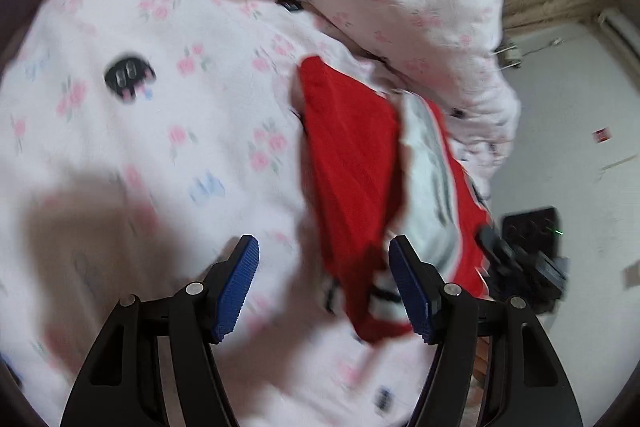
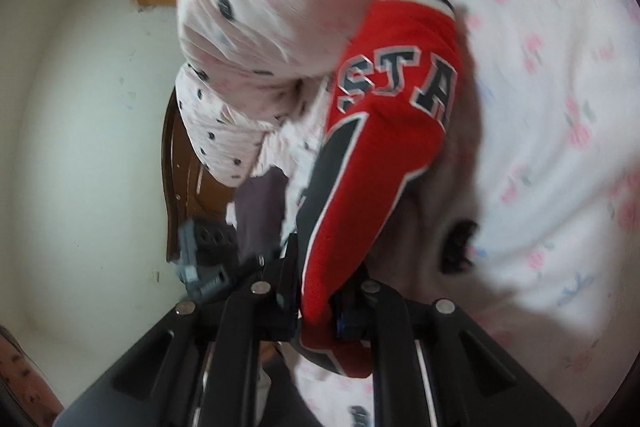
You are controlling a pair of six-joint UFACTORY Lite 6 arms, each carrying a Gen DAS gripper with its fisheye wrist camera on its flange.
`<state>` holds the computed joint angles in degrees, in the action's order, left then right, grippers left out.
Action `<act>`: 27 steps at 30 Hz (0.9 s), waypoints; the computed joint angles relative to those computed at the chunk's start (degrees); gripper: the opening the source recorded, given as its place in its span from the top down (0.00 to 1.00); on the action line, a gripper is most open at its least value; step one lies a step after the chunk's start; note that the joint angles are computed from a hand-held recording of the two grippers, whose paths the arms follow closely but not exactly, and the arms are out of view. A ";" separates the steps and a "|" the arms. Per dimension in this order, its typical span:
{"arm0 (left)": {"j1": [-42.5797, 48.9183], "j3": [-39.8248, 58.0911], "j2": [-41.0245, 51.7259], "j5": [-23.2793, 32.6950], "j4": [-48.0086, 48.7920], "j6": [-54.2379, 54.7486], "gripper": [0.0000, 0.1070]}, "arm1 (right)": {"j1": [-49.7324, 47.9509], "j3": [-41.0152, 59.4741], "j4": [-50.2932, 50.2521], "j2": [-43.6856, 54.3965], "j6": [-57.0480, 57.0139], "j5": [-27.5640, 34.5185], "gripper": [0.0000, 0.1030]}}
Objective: Fold clothes
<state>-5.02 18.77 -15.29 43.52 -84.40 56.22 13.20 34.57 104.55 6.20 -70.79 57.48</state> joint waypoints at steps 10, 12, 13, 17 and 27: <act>1.38 -4.13 12.26 14.23 -15.89 7.61 0.38 | 2.14 3.95 3.37 2.98 1.67 0.86 0.87; 1.27 -4.48 14.34 16.42 -17.63 8.44 0.38 | 1.33 3.55 3.14 2.84 1.67 1.68 0.87; 0.94 -4.60 14.40 16.59 -18.27 8.40 0.37 | 0.89 3.36 3.03 2.74 1.73 2.14 0.87; 0.05 -4.91 15.69 18.11 -22.12 8.77 0.31 | -0.04 2.78 3.46 3.07 1.15 4.09 0.87; -1.66 -1.72 25.49 25.58 -29.47 9.54 0.29 | -1.59 1.61 4.06 3.57 -0.10 7.23 0.87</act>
